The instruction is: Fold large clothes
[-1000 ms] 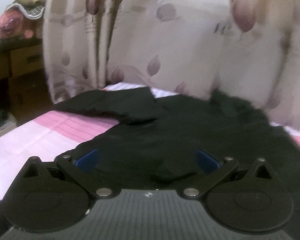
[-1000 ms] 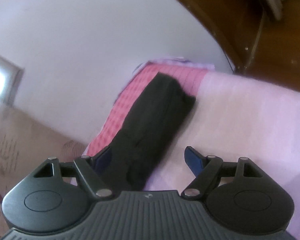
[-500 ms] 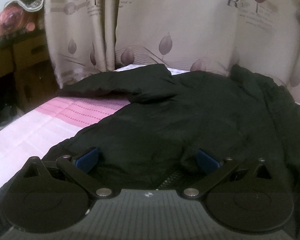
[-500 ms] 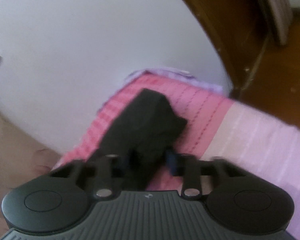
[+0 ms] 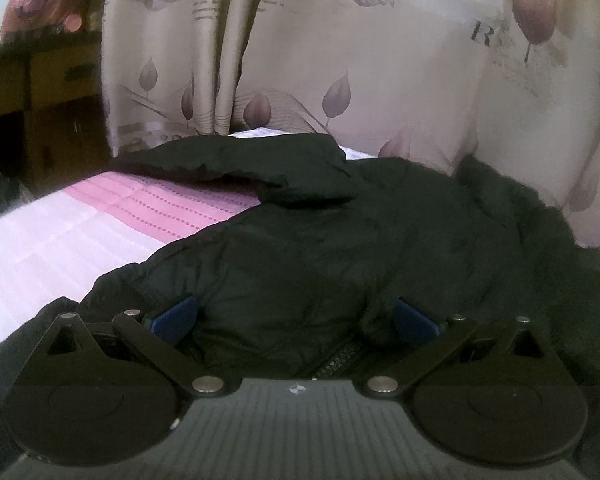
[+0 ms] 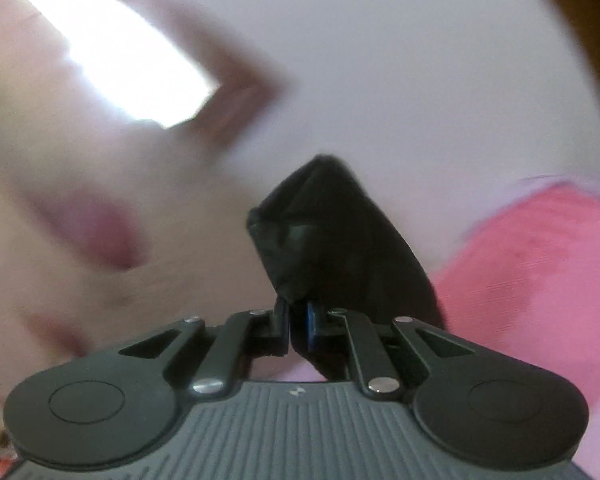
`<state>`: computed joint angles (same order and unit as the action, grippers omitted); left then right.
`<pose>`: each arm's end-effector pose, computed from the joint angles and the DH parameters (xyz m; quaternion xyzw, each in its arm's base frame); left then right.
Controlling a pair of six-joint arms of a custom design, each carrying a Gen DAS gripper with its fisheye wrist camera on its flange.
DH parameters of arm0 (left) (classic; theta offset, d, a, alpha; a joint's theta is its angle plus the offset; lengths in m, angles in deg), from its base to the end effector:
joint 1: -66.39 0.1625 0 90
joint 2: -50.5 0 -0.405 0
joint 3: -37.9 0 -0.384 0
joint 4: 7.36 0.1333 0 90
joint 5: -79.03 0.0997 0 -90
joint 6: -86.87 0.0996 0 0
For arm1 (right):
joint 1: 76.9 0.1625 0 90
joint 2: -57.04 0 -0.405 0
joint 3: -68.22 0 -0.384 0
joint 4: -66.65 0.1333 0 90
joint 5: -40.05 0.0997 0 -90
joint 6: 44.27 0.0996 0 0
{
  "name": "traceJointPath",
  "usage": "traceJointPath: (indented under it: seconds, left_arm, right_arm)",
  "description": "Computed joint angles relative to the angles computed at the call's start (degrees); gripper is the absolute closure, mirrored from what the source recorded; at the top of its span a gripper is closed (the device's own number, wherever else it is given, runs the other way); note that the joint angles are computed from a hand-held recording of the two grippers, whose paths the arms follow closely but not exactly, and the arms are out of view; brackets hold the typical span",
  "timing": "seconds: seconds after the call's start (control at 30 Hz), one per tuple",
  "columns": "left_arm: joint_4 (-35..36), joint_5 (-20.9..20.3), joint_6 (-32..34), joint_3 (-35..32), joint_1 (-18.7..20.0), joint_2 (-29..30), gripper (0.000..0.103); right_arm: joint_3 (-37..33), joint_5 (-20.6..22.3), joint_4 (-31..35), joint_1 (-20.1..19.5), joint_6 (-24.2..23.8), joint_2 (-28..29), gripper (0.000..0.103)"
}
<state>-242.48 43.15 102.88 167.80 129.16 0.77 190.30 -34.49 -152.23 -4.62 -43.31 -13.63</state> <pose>-0.0030 -0.4735 0.1588 0.0497 0.7884 -0.5134 0.3352 0.0035 -0.5144 0.3210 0.0424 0.7764 -0.6287 0.0134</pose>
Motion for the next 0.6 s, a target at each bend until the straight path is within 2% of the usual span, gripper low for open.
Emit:
traceJointPath:
  seconds: [0.1,0.23,0.33,0.43,0.5,0.6]
  left_arm:
    - [-0.3,-1.5,-1.3,0.5,0.5,-0.5,0.000]
    - [-0.8,-3.5,-3.0,1.4,1.0,-1.3,0.000]
    - [-0.8,-4.9,-3.8,1.6,1.6,-1.7,0.000]
    - [-1.1,-6.3,-4.7,2.0,2.1,-2.2,0.000]
    - [-1.3,-7.0,-5.1,2.0,2.4,-2.2,0.000]
    - [-2.0,-8.2,-5.8,2.3,2.8,-2.4,0.000]
  right_arm:
    - [-2.6,1.8,0.8,6.6,-0.6,4.7,0.095]
    - [-8.5,3.6,4.1,14.1,-2.5,14.4,0.095]
    - [-13.5,3.8,7.4,17.5,-2.8,21.6,0.095]
    - [-18.1,3.5,9.9,19.2,-2.3,28.3,0.095]
    - [-19.9,2.2,11.2,20.2,-2.0,31.8,0.095]
    - [-22.0,-2.2,12.9,22.0,-3.8,36.5,0.095]
